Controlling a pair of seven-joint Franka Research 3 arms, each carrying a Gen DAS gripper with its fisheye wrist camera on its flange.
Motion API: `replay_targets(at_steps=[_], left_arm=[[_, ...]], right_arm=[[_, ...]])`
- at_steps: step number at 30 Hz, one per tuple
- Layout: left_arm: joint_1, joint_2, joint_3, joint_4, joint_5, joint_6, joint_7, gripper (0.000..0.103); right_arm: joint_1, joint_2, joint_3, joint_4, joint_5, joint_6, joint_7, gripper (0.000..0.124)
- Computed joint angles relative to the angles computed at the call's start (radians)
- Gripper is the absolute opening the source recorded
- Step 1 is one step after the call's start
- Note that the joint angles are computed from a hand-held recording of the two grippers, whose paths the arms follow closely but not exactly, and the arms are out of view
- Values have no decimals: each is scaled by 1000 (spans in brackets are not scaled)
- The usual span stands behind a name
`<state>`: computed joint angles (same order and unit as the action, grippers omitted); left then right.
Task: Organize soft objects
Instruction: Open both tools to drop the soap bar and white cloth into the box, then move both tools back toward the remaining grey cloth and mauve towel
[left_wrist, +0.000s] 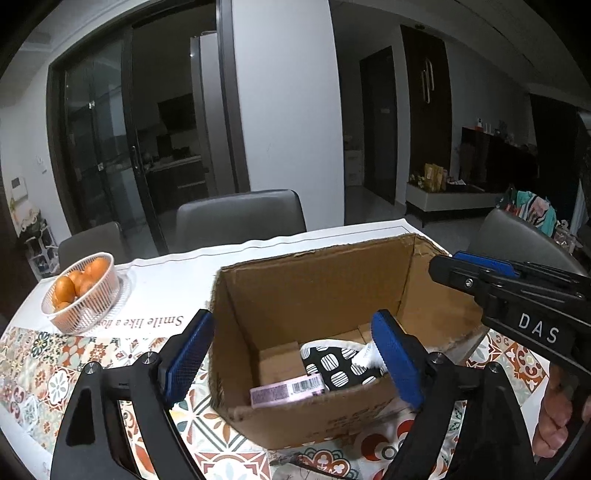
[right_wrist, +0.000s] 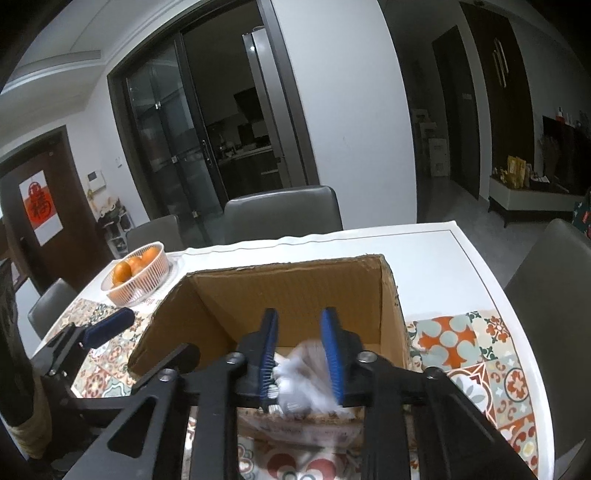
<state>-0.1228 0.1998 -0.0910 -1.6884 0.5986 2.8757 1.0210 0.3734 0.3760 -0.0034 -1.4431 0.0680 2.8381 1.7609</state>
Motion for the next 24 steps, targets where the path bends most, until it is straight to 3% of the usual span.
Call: replay_targets(at_steps=[7,15,24], left_arm=[[0,-92,13,-98,98,40,-112,87],[34,-206,-25,-205,195,54,-214,87],[71,-319,-79,-318,207,59,-249,87]], right_arm=[[38,-75,-38,-93,-83,39,64,28],[21,-181,-6,-228,-98,85,87,28],[-8,-314,32,-393,-127,131,138,31]])
